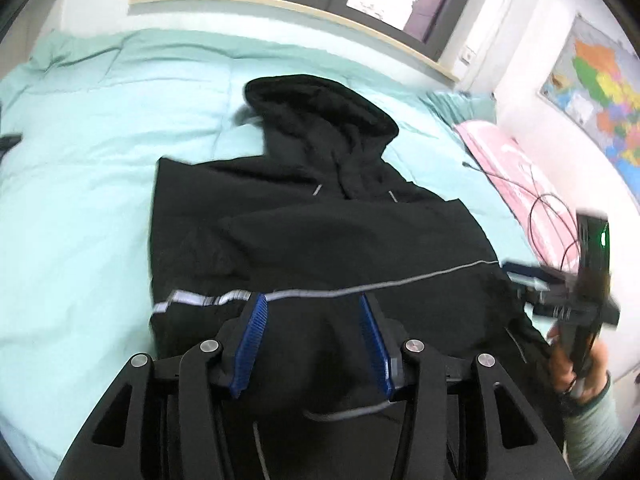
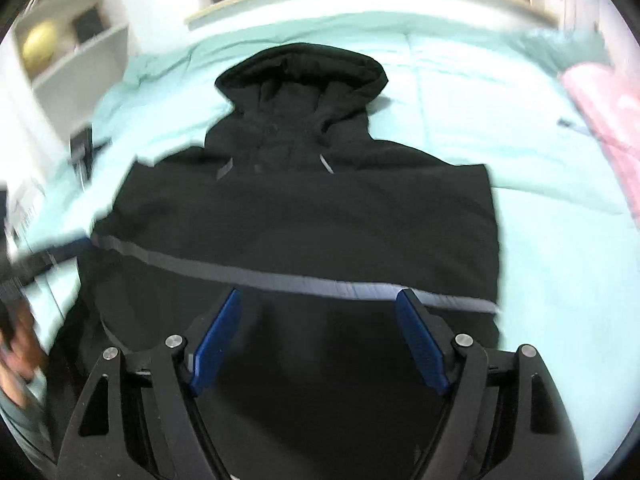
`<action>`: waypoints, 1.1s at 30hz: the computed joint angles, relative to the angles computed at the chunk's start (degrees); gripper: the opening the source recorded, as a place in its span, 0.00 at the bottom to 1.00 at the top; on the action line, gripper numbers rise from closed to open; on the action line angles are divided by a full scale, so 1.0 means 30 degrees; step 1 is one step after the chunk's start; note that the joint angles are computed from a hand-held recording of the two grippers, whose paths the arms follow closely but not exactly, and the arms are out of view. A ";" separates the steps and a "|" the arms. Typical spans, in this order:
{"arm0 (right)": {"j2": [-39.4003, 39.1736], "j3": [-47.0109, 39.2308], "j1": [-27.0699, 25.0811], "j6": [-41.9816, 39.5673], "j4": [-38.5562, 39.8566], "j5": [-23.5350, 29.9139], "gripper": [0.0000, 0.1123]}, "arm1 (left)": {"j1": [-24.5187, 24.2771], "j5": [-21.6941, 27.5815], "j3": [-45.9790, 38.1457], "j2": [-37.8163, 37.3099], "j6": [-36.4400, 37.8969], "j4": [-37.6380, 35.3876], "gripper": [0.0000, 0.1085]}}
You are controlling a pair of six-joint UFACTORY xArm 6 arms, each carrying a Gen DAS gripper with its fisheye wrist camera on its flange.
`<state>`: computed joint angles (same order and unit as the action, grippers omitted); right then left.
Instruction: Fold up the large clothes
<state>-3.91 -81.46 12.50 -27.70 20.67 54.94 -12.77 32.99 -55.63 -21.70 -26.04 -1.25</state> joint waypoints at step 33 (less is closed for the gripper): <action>-0.1040 0.0471 -0.0557 0.2008 -0.1423 0.2332 0.76 | 0.1003 0.6363 -0.4482 0.1026 -0.0682 -0.0068 0.45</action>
